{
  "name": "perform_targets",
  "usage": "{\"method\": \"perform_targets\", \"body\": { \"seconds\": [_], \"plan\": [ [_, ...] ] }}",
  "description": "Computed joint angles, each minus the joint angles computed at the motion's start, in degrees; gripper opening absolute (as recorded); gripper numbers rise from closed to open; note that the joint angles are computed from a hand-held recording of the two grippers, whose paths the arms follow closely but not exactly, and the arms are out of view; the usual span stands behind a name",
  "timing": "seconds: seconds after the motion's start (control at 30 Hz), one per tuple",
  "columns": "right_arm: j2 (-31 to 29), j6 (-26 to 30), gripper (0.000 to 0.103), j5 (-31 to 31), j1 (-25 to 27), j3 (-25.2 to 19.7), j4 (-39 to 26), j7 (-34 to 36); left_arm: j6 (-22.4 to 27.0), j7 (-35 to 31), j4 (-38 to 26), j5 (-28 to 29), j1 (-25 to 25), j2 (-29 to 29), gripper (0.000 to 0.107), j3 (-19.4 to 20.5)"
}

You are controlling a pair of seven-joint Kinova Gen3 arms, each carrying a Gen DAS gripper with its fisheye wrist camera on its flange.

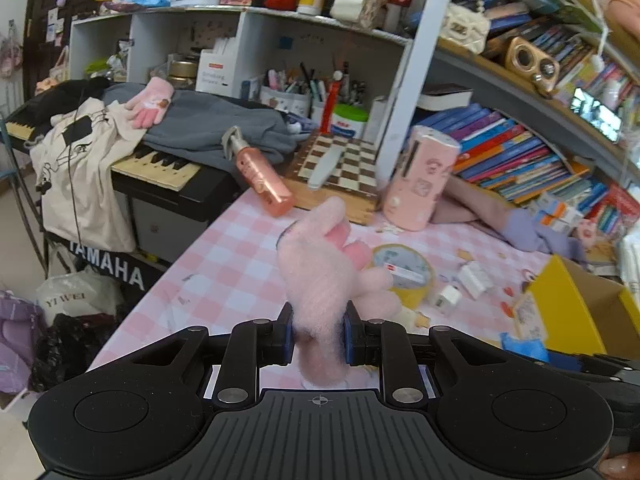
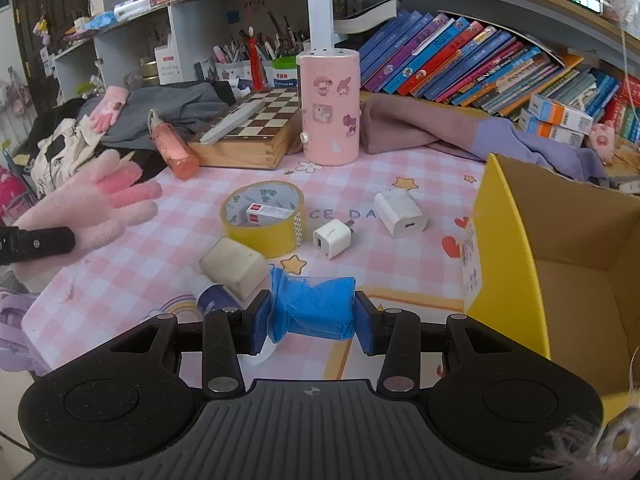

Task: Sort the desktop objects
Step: 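Carry the pink glove and blue spool toward the yellow box with both tools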

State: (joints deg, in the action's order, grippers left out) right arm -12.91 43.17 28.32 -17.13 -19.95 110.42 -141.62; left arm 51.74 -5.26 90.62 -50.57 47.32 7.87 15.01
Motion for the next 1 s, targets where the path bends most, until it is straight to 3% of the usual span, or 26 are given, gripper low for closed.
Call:
{"method": "perform_targets", "body": {
  "seconds": [0.23, 0.67, 1.0],
  "plan": [
    [-4.7, 4.2, 0.040, -4.3, -0.2, -2.6, 0.5, -2.2, -1.2, 2.5, 4.6, -0.4, 0.6, -4.7, 0.021, 3.3],
    [-14.1, 14.9, 0.040, -8.1, 3.7, -17.0, 1.8, -12.2, -1.6, 3.9, 12.0, 3.3, -2.4, -12.5, 0.021, 13.2],
    [-21.0, 20.9, 0.040, -15.8, 8.5, -20.7, 1.4, -11.6, -7.1, -4.4, 13.9, 10.3, -5.0, -14.6, 0.021, 16.8]
  ]
}}
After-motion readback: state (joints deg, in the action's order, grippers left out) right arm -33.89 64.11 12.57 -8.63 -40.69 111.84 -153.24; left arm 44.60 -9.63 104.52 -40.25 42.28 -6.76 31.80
